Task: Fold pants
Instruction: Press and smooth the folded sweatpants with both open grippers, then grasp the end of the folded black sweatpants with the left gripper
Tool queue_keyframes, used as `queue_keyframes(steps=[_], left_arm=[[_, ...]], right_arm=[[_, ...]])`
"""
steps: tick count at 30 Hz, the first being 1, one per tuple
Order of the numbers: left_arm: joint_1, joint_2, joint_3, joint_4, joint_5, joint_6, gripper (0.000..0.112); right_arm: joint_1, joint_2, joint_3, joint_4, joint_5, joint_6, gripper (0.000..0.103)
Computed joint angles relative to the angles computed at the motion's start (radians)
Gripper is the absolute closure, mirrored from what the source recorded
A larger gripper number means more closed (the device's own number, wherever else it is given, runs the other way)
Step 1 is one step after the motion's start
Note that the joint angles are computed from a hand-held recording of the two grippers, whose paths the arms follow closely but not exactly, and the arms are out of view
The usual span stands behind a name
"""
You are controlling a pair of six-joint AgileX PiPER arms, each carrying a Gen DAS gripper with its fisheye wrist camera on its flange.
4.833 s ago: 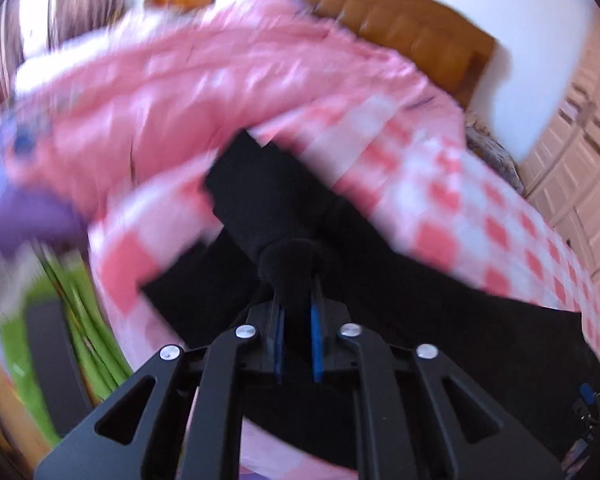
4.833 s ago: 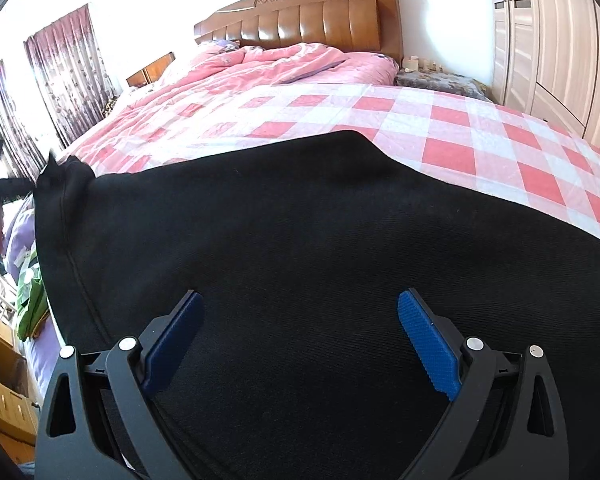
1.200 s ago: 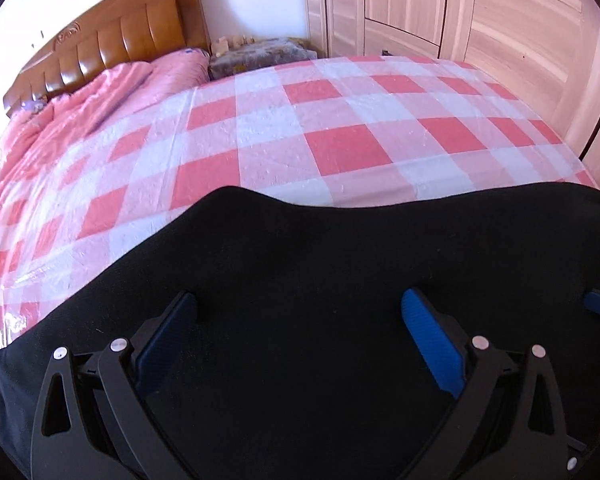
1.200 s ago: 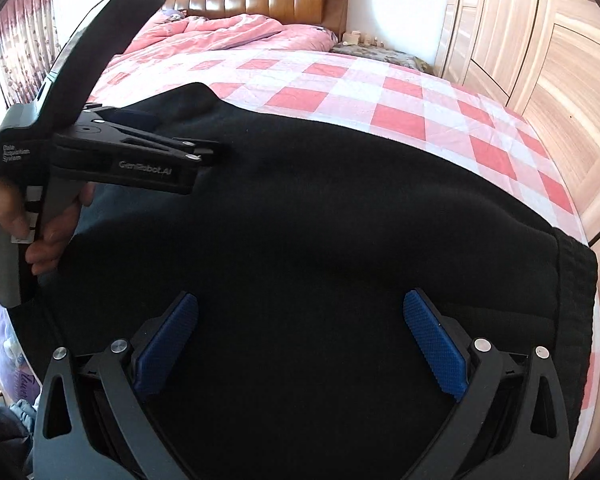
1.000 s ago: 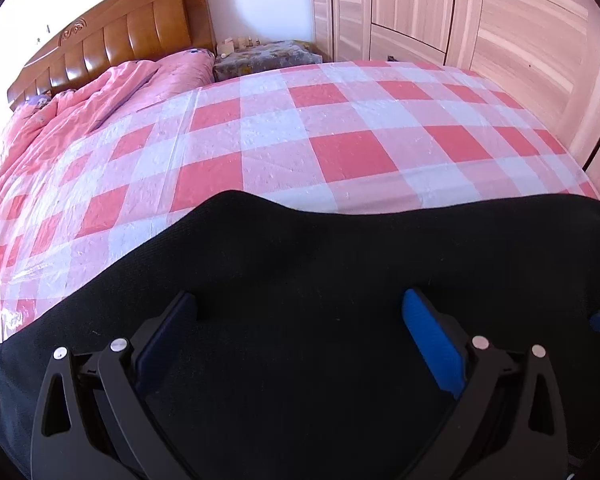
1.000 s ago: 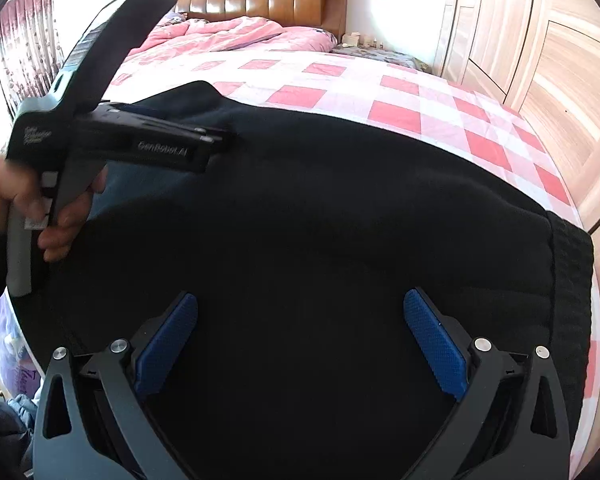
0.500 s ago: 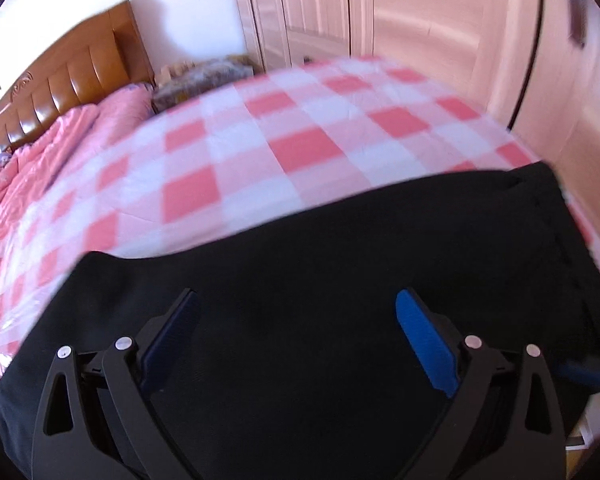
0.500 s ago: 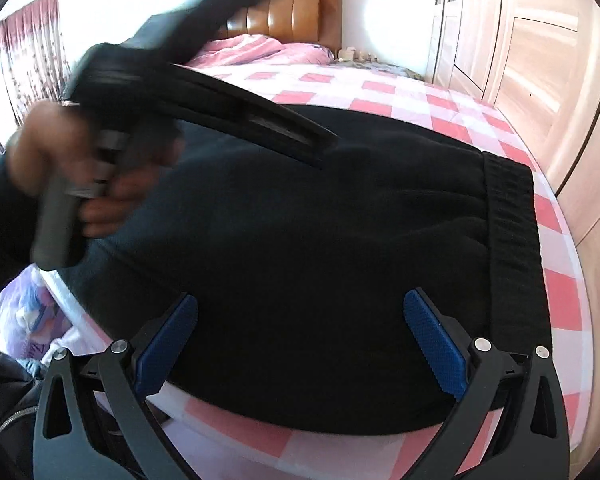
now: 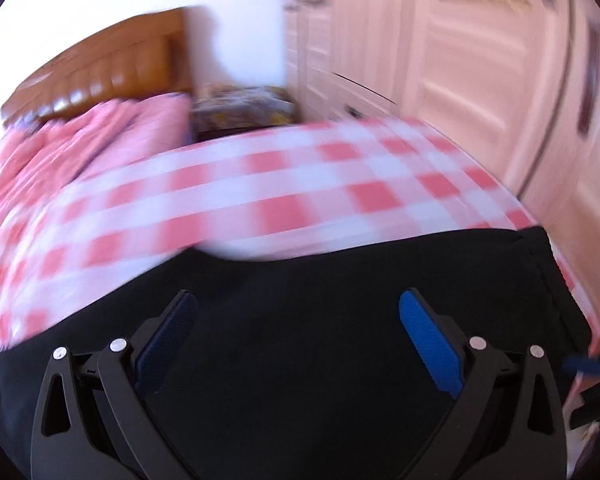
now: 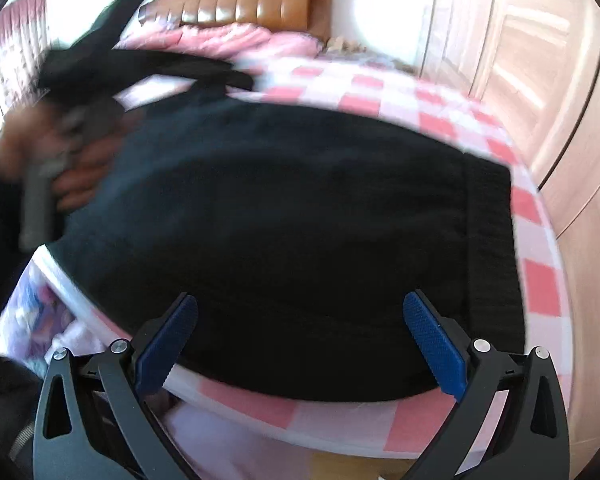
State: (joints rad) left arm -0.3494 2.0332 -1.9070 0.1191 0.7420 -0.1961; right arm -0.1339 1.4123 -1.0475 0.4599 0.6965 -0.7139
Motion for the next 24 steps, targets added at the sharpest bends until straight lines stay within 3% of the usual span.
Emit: queue_keyframes(steps=[3,5,10,12,14,17,21,24], left_arm=[[0.170,-0.120,0.207,0.009,-0.028,-0.063,0.011],[0.339,-0.168,0.327,-0.009,-0.035,-0.066,0.011],[0.624,-0.209,0.459,-0.108,-0.080,0.040,0.011],[0.683,-0.192,0.467,-0.151,-0.086,0.100,0.011],[0.730,-0.201,0.514,-0.261,-0.144,0.246,0.011],[0.725,-0.226,0.573,-0.266,-0.205,0.321,0.011],[0.816,-0.336,0.677,-0.626,-0.214,0.622,0.011],[0.953,-0.410,0.749,-0.926,-0.169,0.861,0.011]], right_arm=[[0.107,0.027,-0.062,0.023,0.016,0.014,0.004],[0.255,0.083,-0.140,-0.065,0.006,0.100,0.004],[0.555,0.356,-0.478,-0.185,0.050,0.220,0.004],[0.635,0.491,-0.648,-0.262,0.110,0.318,0.004],[0.693,0.632,-0.840,-0.385,0.195,0.445,0.004],[0.715,0.739,-0.949,-0.462,0.257,0.495,0.004],[0.641,0.662,-0.769,-0.323,0.167,0.425,0.004],[0.658,0.663,-0.778,-0.379,0.190,0.469,0.004]])
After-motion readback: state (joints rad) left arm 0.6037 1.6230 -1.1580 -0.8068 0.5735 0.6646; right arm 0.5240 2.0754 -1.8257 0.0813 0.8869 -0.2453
